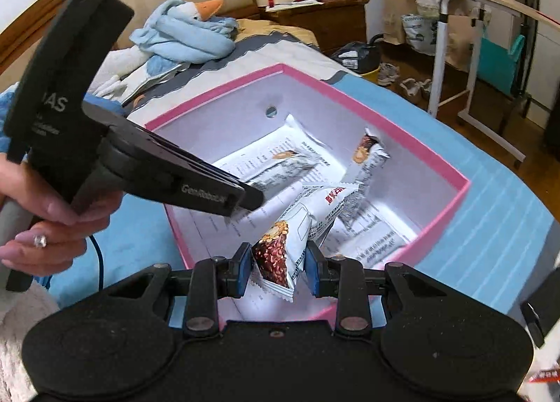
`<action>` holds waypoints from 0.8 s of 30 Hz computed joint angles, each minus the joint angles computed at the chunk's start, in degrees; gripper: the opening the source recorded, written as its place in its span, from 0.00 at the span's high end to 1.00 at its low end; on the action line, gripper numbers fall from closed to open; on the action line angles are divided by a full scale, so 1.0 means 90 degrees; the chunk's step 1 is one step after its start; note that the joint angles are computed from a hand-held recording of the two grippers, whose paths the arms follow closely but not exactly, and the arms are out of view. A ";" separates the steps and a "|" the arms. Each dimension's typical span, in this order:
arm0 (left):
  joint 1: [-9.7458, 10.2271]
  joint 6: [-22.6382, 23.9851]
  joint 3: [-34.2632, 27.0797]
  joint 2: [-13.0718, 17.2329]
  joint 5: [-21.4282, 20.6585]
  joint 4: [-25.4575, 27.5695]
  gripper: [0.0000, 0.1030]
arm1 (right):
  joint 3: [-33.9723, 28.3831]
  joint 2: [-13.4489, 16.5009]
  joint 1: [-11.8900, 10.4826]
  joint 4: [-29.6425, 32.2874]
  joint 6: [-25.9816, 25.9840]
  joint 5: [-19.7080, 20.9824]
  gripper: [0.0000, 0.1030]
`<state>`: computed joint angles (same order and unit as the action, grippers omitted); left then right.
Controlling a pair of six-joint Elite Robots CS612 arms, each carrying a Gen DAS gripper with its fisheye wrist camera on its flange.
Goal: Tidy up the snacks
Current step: 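Open both tools to release the bars into the box and withdraw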
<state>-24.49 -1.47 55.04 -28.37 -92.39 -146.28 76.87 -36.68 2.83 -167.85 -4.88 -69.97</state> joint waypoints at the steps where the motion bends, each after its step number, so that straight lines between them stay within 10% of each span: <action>1: -0.0017 -0.0025 0.0001 0.0011 0.0100 -0.0056 0.77 | -0.0064 0.0036 0.0014 0.0053 -0.0018 -0.0041 0.65; 13: -0.0114 -0.0015 0.0189 -0.0043 0.0873 -0.0469 0.65 | -0.0625 0.0368 0.0122 0.0466 -0.0134 -0.0418 0.57; 24: -0.0142 0.0240 0.1367 -0.0908 0.0131 -0.1451 0.52 | 0.1376 -0.0722 -0.0061 -0.1824 0.1101 -0.0740 0.45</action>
<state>-25.77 0.69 67.34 -36.54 -91.21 -159.34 89.26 -43.17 2.27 -184.26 5.03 -76.62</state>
